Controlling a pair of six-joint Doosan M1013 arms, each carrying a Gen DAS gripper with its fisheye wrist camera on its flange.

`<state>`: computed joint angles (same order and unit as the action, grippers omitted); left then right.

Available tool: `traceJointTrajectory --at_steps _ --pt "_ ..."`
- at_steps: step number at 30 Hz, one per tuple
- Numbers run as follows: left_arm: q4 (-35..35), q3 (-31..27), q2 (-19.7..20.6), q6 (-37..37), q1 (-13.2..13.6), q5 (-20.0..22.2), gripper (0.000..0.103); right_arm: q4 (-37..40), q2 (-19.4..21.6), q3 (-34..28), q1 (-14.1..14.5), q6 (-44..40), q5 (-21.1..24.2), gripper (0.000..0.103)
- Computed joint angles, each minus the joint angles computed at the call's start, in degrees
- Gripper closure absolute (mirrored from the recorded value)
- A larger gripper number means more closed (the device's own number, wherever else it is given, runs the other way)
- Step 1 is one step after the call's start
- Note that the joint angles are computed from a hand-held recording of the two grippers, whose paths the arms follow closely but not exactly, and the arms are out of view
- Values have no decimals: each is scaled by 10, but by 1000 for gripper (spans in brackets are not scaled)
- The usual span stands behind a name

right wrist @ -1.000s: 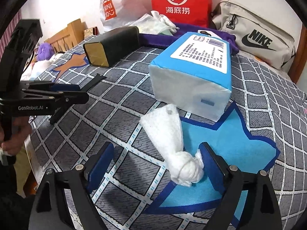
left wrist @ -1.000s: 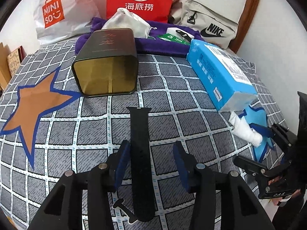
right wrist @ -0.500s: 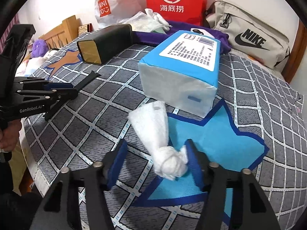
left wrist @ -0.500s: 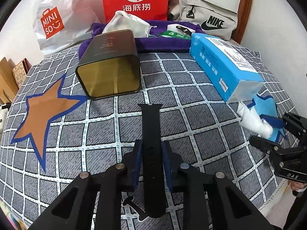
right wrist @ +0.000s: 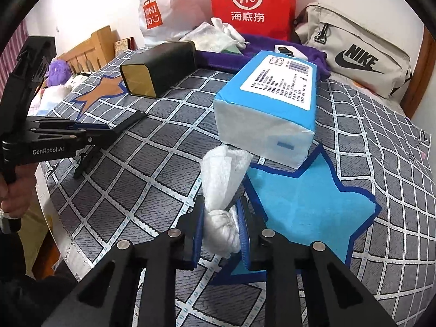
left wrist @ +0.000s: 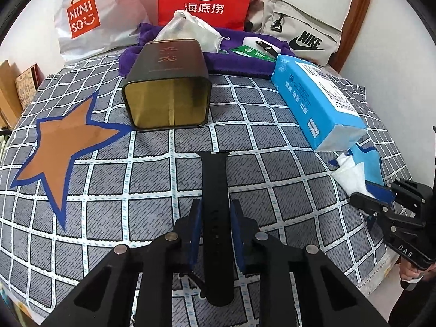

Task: Organize soft objects
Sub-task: 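Lift the black strap with the left tool while the right tool lifts the white tissue, then carry the strap with the left tool while the right tool carries the tissue to the towel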

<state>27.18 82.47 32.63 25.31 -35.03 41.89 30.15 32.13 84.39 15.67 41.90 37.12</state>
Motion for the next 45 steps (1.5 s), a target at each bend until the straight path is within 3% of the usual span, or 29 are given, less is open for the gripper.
traceJointTrajectory --at_steps 3,6,12,16,24,32,45 --pt "-8 -16 11 20 -1 38 82 -14 2 -4 0 18 7 80" --pt "9 -20 15 15 -5 42 80 -33 6 -8 2 34 13 80" --pt "26 -19 16 10 -5 34 83 -40 6 -8 4 47 12 80" --pt "10 -8 3 2 0 9 83 -13 -2 -7 2 26 17 80" --pt "58 9 -30 -50 1 0 83 12 -15 -20 1 19 9 80" --pt "93 3 -45 -78 6 15 83 30 -14 -46 1 25 19 80" --pt "101 -41 -40 -51 20 26 83 30 5 -108 2 48 40 80"
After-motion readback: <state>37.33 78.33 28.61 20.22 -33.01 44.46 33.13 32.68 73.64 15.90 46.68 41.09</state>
